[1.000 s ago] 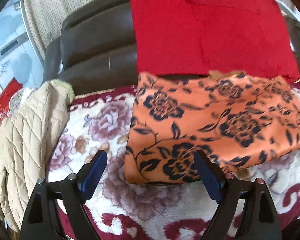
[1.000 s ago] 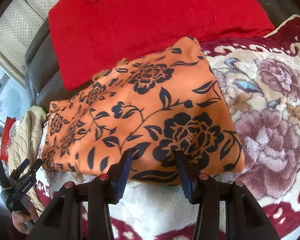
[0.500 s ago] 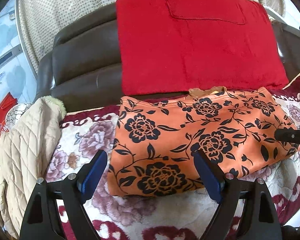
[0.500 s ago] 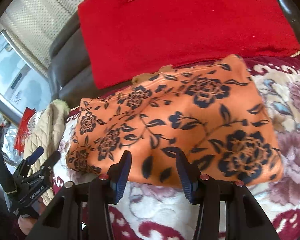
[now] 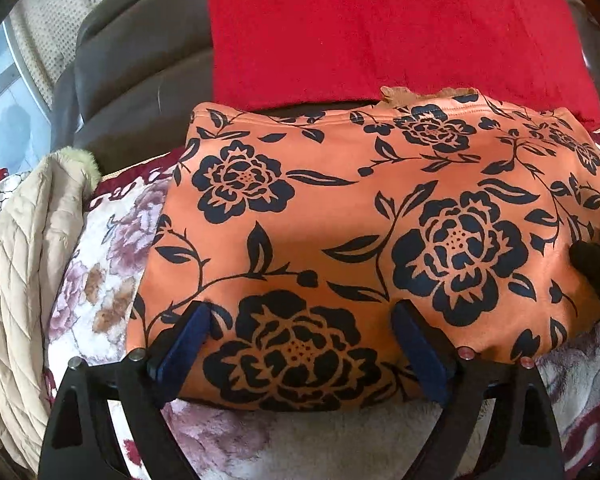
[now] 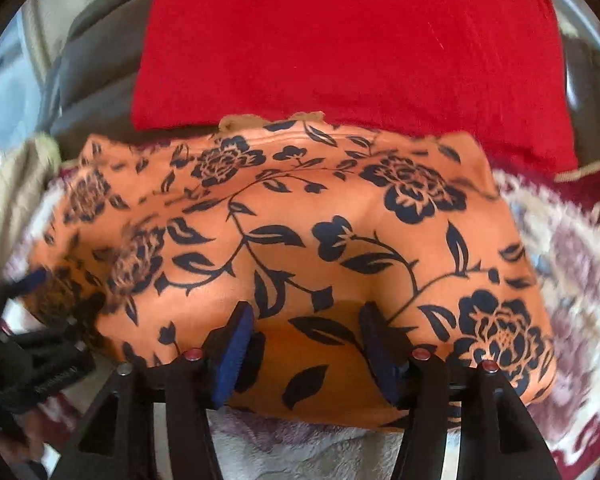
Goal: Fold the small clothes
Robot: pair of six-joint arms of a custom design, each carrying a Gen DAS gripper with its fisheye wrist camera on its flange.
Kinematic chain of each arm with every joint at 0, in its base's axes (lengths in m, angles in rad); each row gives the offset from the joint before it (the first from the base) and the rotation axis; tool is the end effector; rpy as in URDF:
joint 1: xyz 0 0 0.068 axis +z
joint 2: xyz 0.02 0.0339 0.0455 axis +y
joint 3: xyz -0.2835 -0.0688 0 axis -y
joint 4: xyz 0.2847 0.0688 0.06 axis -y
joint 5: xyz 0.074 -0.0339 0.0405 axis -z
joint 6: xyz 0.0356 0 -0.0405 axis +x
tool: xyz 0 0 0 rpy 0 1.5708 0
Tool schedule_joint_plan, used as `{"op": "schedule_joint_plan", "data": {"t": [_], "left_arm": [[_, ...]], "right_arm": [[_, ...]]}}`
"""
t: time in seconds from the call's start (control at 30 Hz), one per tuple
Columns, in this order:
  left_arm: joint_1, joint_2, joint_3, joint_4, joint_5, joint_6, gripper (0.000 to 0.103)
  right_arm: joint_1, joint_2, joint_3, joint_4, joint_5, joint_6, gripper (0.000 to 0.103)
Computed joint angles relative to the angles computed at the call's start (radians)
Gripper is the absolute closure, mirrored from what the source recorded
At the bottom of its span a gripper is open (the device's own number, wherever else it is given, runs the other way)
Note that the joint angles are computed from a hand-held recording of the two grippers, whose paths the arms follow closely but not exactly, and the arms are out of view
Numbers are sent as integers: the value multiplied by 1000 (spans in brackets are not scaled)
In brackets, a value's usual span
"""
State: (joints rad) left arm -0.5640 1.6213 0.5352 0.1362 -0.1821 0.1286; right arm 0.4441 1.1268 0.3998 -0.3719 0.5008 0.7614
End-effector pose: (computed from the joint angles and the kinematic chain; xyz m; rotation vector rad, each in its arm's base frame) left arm 0.2430 -0.1461 0.0840 0.7789 2.3741 0.0496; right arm 0.1867 0.0699 0.1314 0.5406 2.4169 -0.1839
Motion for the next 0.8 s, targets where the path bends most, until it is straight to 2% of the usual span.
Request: {"op": "schedule_joint_plan", "data": {"t": [0.3,0.8], "left_arm": [[13,25,-13,62,12,-6,2],[33,27,-11,58,36,-6,2]], "right_arm": [[24,48,15,-1,53,20,42],[19,58,30,-19,46,18,42]]}}
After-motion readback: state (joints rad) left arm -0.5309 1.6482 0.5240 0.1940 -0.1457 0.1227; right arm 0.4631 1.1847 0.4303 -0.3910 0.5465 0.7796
